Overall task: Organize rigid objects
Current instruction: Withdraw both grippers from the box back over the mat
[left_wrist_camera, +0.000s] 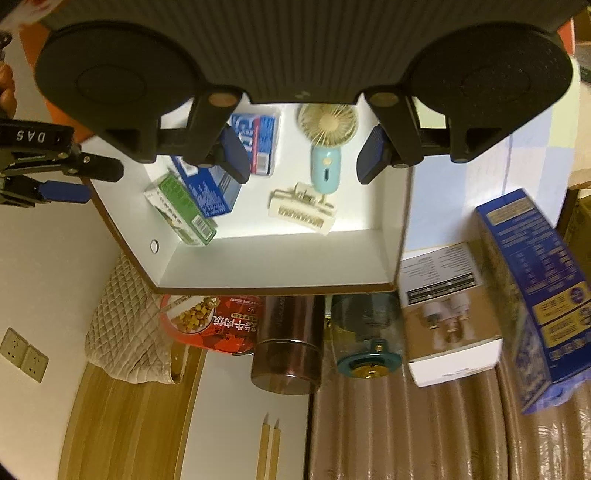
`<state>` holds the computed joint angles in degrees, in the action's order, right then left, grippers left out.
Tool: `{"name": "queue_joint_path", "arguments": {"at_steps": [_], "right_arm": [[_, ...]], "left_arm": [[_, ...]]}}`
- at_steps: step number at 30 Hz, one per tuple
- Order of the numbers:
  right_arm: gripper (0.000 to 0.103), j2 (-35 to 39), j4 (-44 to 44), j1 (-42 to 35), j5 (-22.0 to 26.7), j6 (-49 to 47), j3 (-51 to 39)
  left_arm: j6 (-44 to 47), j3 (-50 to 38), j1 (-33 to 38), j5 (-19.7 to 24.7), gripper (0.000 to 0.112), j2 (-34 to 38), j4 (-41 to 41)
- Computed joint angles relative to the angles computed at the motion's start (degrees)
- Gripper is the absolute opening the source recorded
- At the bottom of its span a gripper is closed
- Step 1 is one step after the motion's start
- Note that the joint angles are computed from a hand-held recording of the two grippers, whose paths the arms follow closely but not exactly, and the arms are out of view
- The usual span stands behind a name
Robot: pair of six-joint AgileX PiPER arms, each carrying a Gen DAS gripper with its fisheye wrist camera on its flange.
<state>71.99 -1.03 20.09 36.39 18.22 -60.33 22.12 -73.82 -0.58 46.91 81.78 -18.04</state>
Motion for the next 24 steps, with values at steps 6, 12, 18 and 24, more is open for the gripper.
{"name": "queue_joint_path", "arguments": {"at_steps": [6, 12, 18, 24], "right_arm": [[0.064, -5.9, -4.7, 6.1, 2.5, 7.7, 3.6], [0.064, -10.0, -10.0, 14.4, 5.5, 17.7, 6.5], [0.064, -12.7, -14.5, 24.2, 7.8, 28.4, 9.6], [0.064, -12.5, -18.1, 32.7, 8.7, 38.6, 12.9]], "left_arm": [[4.8, 6.7, 6.0, 2.0, 0.060, -8.3, -3.4], [11.0, 12.1, 14.0, 6.7, 0.060, -14.6, -7.8], [18.0, 18.0, 22.7, 12.0, 0.060, -20.2, -10.8], [24.2, 24.1, 30.1, 17.6, 0.060, -24.5, -12.5]]}}
